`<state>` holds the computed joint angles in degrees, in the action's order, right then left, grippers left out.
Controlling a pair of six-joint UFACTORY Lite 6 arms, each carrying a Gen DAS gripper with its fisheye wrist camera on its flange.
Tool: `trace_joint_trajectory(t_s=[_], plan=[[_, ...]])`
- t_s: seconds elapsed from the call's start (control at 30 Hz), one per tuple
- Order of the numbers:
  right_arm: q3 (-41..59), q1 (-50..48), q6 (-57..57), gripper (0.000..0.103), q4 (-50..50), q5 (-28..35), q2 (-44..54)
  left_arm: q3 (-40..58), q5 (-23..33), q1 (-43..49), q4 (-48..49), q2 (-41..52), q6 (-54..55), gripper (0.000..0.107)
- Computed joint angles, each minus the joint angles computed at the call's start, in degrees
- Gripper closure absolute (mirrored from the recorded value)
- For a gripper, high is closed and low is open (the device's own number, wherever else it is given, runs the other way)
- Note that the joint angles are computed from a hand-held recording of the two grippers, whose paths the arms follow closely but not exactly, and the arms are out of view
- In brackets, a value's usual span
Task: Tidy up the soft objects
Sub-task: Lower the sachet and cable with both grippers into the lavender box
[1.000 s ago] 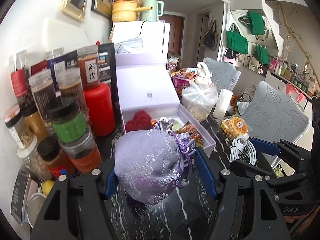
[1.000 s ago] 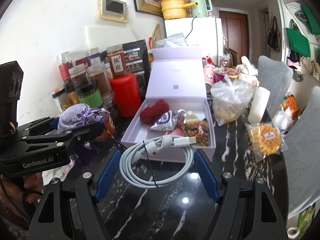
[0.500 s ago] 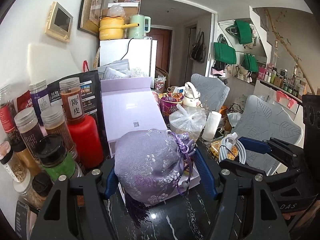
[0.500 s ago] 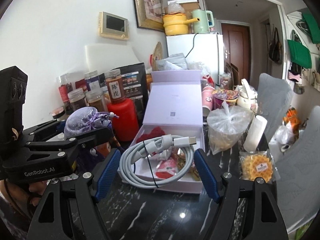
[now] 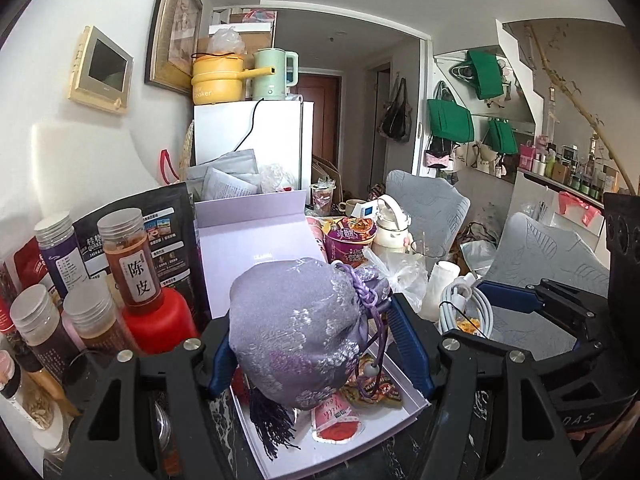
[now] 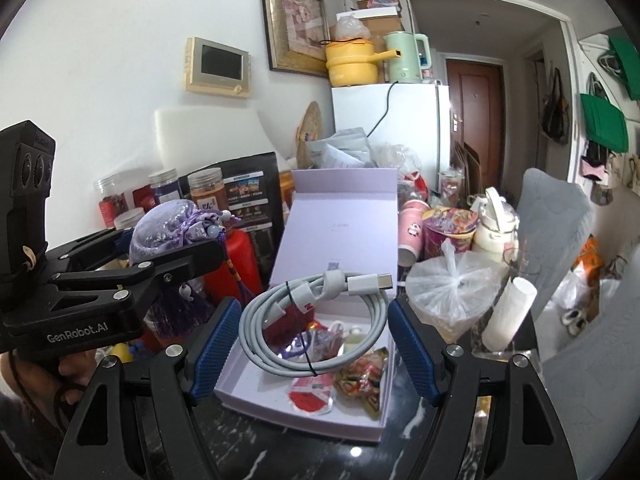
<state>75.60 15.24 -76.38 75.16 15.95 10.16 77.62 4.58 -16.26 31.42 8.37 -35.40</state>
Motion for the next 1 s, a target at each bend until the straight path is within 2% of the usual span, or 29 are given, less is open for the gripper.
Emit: trace_joint_trajectory(t_s=[0.2, 0.53, 0.77, 1.0], plan=[[9.9, -0.9, 3.8, 0.027, -4.6, 1.3, 8.2, 8.9, 0.9, 1.6, -7.6, 8.5, 8.5, 0.039], [24.5, -1.3, 11.5, 0.027, -12.2, 3.4, 22.6, 20.3, 4.3, 3.7, -27.7, 21.9, 28.8, 0.039], [28.5, -1.3, 15.5, 0.027, -16.2, 4.3, 29.3, 25.5, 7.3, 4.2, -35.4, 29.0, 36.6, 0.039], [28.3, -1.1, 16.2, 0.027, -16.2, 4.4, 31.8, 26.5, 8.7, 4.4, -37.8, 32.1, 38.6, 0.039]])
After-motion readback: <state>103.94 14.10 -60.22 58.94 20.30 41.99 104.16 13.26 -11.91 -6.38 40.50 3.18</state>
